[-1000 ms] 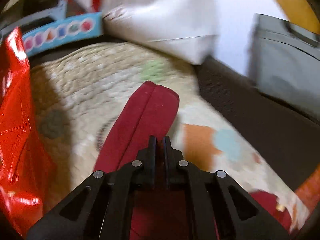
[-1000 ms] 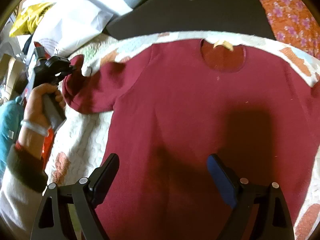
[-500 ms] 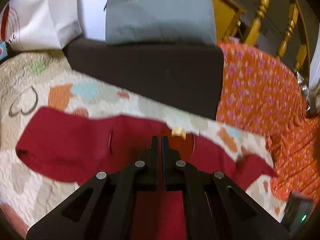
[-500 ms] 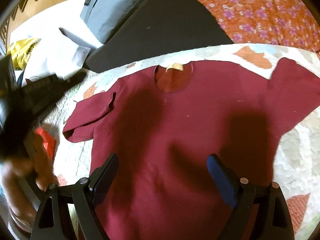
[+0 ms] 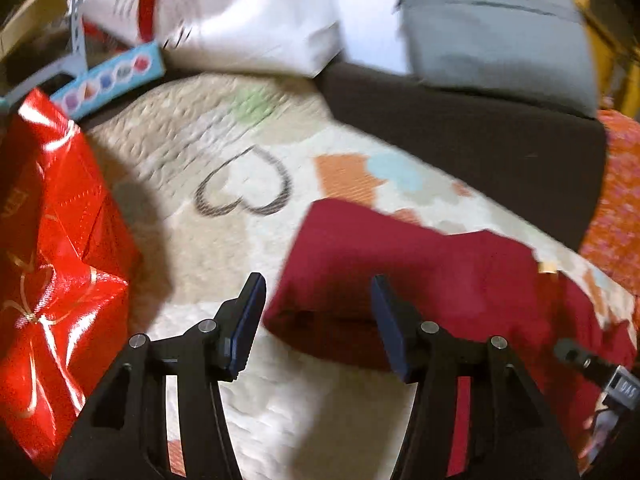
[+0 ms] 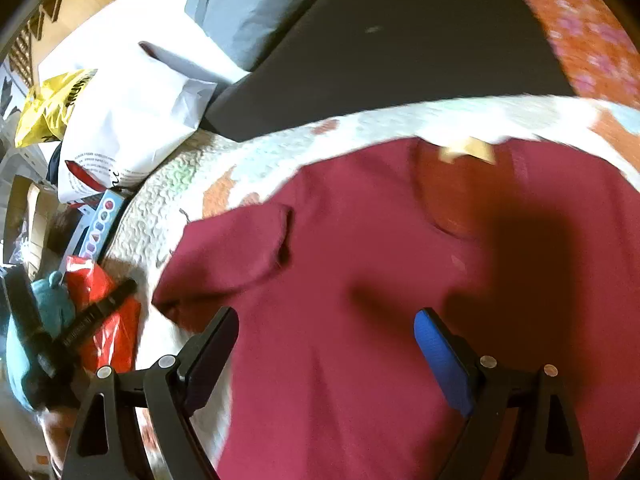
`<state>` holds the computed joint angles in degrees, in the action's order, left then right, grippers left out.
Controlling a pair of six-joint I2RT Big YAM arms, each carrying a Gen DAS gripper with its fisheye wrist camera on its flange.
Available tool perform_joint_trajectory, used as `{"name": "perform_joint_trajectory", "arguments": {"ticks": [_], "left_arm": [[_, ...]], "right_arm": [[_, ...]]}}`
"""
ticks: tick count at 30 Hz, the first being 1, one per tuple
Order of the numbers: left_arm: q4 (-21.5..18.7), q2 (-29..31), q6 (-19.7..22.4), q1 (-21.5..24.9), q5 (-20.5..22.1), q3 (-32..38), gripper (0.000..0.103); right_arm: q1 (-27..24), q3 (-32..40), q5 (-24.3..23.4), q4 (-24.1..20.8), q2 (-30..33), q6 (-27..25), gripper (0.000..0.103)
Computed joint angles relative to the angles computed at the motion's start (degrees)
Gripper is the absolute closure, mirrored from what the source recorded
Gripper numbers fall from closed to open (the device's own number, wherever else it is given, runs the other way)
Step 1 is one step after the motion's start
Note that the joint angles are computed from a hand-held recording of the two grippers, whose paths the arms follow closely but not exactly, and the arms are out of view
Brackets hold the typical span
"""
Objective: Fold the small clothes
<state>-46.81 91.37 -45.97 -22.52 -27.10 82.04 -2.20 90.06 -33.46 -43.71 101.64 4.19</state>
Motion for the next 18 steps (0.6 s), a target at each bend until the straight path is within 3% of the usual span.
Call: {"name": "perform_joint_trajectory", "arguments": {"ticks": [3, 5, 8, 9, 10, 12, 18], "left_arm": [[1.4, -0.5, -1.5, 1.4, -0.7, -0.8, 0.049], [1.4, -0.6, -2.8, 1.6, -1.9, -0.7, 0.049], [1.4, -0.7, -3.9, 1.9, -0.4, -0.5, 0.049], [1.2, -0.7, -4.0, 1.8, -0.4, -0.3, 0.049], [1.0, -0.7, -4.1, 1.7, -0.8, -0.1, 0.049], [1.1, -0.9, -4.3, 1.9, -1.5, 0.0, 0.049], [4.0, -3.3, -7.3, 1.6, -4.1, -2.2, 0.049]], "right_arm": [[2.9, 3.6, -0.1, 0.9, 3.3, 1.5, 0.014], [4.7, 7.5, 1.6, -1.6, 6.8, 3.8, 0.014], [6.6, 10.8, 3.5, -1.8, 10.4, 5.8, 0.023], [7.1, 9.5, 5.2, 1.2, 9.6, 5.3, 0.045], [7.7, 8.4, 6.6, 3.6, 8.9, 3.7, 0.094], [8.5, 9.5, 8.6, 2.1, 8.7, 1.5, 0.096], [2.8, 0.1, 1.2, 12.0, -4.1, -0.4, 0.097]]}}
